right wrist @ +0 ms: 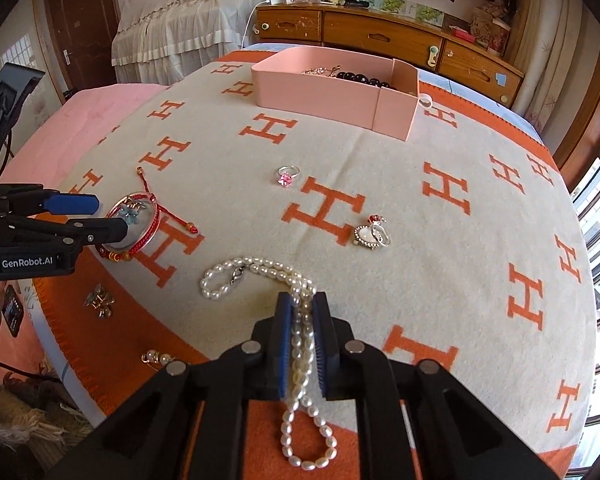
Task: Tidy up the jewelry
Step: 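Grasp the red string bracelet with the left tool while the right tool grasps the pearl necklace, then carry the red bracelet with the left tool while the right tool carries the necklace to the tray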
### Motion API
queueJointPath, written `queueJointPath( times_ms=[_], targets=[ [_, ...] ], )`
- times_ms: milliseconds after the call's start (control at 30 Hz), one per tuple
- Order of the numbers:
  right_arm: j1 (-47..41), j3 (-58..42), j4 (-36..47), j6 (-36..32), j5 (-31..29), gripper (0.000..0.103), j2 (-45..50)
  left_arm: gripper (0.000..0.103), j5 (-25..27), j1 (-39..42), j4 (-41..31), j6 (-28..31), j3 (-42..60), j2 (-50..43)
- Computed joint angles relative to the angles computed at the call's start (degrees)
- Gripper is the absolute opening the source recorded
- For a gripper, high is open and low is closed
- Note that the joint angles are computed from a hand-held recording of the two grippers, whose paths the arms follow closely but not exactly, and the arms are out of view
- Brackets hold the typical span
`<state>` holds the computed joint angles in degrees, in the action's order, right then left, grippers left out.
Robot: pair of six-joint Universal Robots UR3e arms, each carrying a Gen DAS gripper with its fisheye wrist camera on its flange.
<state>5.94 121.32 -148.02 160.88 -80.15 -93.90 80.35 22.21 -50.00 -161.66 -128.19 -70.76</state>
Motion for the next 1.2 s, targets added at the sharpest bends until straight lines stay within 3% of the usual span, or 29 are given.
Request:
queueJointPath(
  times_ms=[33, 100, 500, 800, 1033, 1200],
  targets=[
    [-0.78, 0.27, 0.28, -0.03, 1.17, 0.009, -0.43, 0.021, -0.17, 0.06, -0.33, -0.01, 0.1, 0.22],
    [-2.5, 0.7, 1.4, -0.36, 3.85, 0.009, -1.4, 0.01, -0.57, 0.57, -1.02, -0.31, 0.3, 0.45],
    [-10.77, 1.07, 7.14, -0.38, 15.99, 0.009, -9.64, 0.009, -8.07, 7.25, -10.69, 1.18, 2.35, 5.38],
    [-13.69, -5.5, 10.74, 1.06, 21.38, 0.009, -11.49, 0.009, -11.98, 7.82, -17.12, 1.67, 12.35, 7.23],
    [-13.57, -17.56, 10.24, 5.86, 23.36, 0.009, -6.53, 0.009, -10.71, 2.44, -15.3, -1.3, 25.09, -1.27],
    [-11.72, -29.62, 8.85, 10.18, 21.83, 0.009, 1.59, 0.009, -6.64, -3.51, -10.82, -5.17, 36.49, -11.34]
  ],
)
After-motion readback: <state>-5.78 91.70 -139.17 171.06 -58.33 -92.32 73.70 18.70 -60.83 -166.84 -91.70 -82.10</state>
